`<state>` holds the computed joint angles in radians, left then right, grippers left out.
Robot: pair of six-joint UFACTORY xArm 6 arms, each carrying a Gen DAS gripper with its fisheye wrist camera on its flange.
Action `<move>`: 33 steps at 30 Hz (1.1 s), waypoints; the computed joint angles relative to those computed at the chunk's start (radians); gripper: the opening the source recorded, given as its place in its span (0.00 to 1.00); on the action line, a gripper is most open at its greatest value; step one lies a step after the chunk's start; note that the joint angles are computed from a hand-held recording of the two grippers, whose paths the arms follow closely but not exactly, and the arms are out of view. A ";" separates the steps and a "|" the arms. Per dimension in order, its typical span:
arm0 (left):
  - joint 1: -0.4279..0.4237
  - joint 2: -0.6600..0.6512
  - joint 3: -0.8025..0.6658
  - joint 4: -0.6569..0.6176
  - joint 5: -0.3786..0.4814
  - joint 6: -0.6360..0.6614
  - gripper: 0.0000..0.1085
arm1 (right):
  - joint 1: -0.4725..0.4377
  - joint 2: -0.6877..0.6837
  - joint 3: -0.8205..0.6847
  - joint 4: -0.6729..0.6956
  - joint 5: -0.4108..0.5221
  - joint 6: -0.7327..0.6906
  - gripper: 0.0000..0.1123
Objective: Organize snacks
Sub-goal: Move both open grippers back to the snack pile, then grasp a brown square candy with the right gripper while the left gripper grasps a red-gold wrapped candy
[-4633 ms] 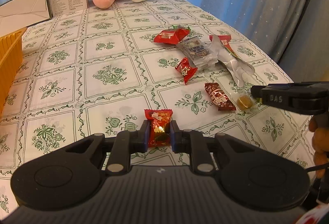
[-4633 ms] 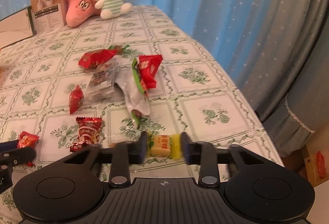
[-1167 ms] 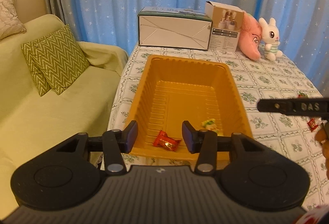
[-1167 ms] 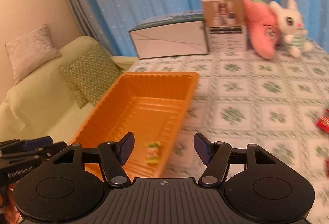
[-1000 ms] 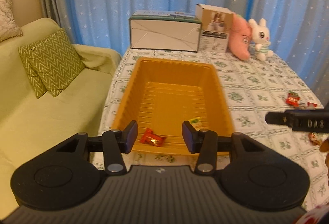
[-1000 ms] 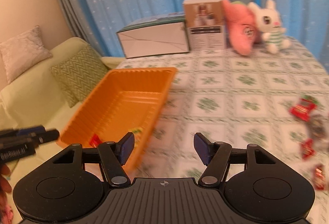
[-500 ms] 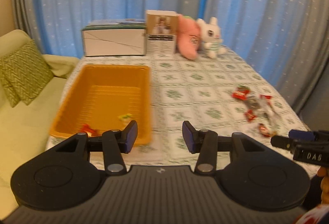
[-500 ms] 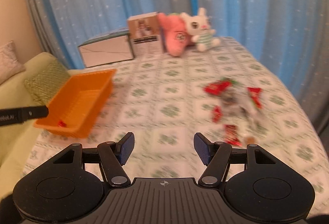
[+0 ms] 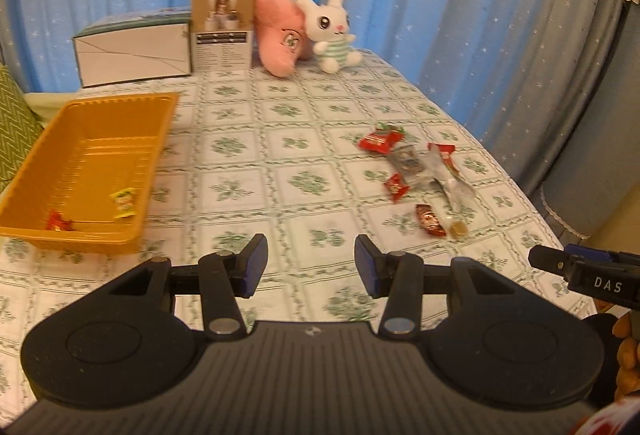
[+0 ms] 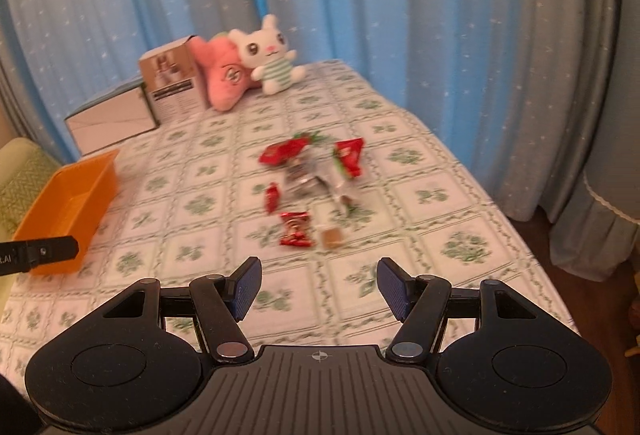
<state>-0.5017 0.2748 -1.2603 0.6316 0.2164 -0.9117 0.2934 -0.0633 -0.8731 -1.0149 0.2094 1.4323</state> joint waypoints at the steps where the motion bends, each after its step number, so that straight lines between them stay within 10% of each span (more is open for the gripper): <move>1: -0.006 0.012 -0.014 -0.014 0.005 0.013 0.40 | -0.009 0.002 0.000 -0.006 -0.005 0.004 0.57; 33: -0.057 0.459 -0.511 -0.365 0.099 0.395 0.40 | -0.104 0.441 -0.318 -0.005 -0.104 -0.174 0.47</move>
<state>-0.5589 0.7338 -1.7711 0.2667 0.3155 -0.5164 0.1894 0.3778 -1.1906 -1.0203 0.1051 1.2586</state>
